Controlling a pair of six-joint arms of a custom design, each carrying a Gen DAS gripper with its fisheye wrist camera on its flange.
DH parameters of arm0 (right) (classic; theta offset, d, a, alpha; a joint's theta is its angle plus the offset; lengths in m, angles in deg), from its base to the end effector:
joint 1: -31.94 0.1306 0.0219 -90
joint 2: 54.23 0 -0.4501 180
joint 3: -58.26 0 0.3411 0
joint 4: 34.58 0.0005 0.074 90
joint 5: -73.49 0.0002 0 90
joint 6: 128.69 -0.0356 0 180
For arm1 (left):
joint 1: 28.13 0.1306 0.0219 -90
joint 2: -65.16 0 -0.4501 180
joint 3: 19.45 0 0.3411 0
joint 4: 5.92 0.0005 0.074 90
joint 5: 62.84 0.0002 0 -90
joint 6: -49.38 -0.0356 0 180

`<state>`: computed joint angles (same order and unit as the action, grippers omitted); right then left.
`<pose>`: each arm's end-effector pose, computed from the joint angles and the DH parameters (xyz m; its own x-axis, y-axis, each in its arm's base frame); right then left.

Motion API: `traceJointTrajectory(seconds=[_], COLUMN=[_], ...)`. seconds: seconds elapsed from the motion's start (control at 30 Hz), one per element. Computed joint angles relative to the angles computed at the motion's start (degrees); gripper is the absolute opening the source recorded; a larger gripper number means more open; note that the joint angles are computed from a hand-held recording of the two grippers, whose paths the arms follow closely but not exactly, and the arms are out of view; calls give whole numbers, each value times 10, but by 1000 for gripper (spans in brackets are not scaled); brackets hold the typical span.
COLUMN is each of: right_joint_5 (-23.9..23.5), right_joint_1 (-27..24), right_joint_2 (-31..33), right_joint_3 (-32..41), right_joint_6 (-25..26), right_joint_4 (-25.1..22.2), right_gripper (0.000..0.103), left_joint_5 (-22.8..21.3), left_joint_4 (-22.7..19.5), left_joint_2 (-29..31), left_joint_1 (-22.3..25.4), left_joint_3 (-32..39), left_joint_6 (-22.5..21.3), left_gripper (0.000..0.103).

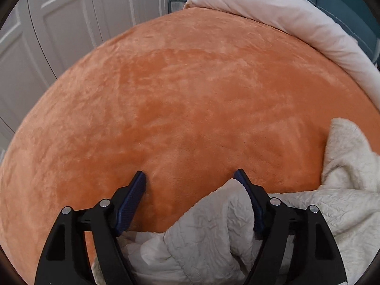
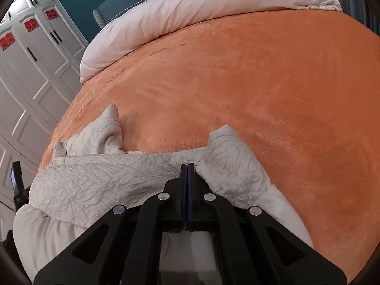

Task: Fold large clothes

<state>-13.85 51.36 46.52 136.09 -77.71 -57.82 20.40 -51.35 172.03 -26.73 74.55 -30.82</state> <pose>0.4683 0.1628 0.3608 -0.7185 0.4135 -0.5592 0.1938 0.8912 0.4101 0.5421 0.0169 0.3922 -0.8235 -0.1892 -0.5349 -0.2296 0.9732 0.0092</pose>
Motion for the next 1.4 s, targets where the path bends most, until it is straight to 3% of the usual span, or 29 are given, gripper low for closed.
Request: traceJointTrajectory(seconds=[0.1,0.23,0.3,0.37,0.5,0.6,0.67,0.73,0.9,0.97,1.17,1.23,1.3,1.4], right_joint_5=[-16,-17,2,59,121,105,113,156,155,164,185,195,209,225], right_joint_1=[-5,-5,1,26,120,191,242,282,290,298,335,346,357,371], right_joint_2=[3,-1,-6,-30,-81,-72,-49,-39,-103,-124,-124,-121,-125,-119], right_joint_3=[-11,-5,12,34,57,77,101,99,-2,-28,-50,-36,-21,27], right_joint_6=[-10,-11,-12,-15,32,28,55,63,-21,-58,-104,-129,-128,-73], right_joint_4=[27,18,-20,-74,-111,-122,-154,-182,-167,-186,-222,-253,-262,-253], right_gripper=[0,0,1,10,11,11,12,13,13,13,13,14,16,16], left_joint_5=[2,-1,-22,13,61,62,42,-3,-4,-13,-12,-1,14,48], left_joint_4=[12,-1,-26,-20,-12,-46,-65,-60,-105,-119,-145,-152,-155,-136], left_joint_2=[-4,-4,-20,-74,-196,-246,-263,-279,-308,-321,-357,-368,-379,-376], left_joint_1=[2,0,0,10,-4,-56,-97,-118,-77,-66,-46,-33,-8,59], left_joint_3=[-9,0,8,-15,-76,-113,-145,-184,-213,-223,-244,-248,-248,-243], left_joint_6=[2,1,6,12,-23,-43,-53,-50,-21,-20,-13,-18,-18,-26], left_gripper=[76,76,76,76,78,79,79,80,82,82,82,82,82,82])
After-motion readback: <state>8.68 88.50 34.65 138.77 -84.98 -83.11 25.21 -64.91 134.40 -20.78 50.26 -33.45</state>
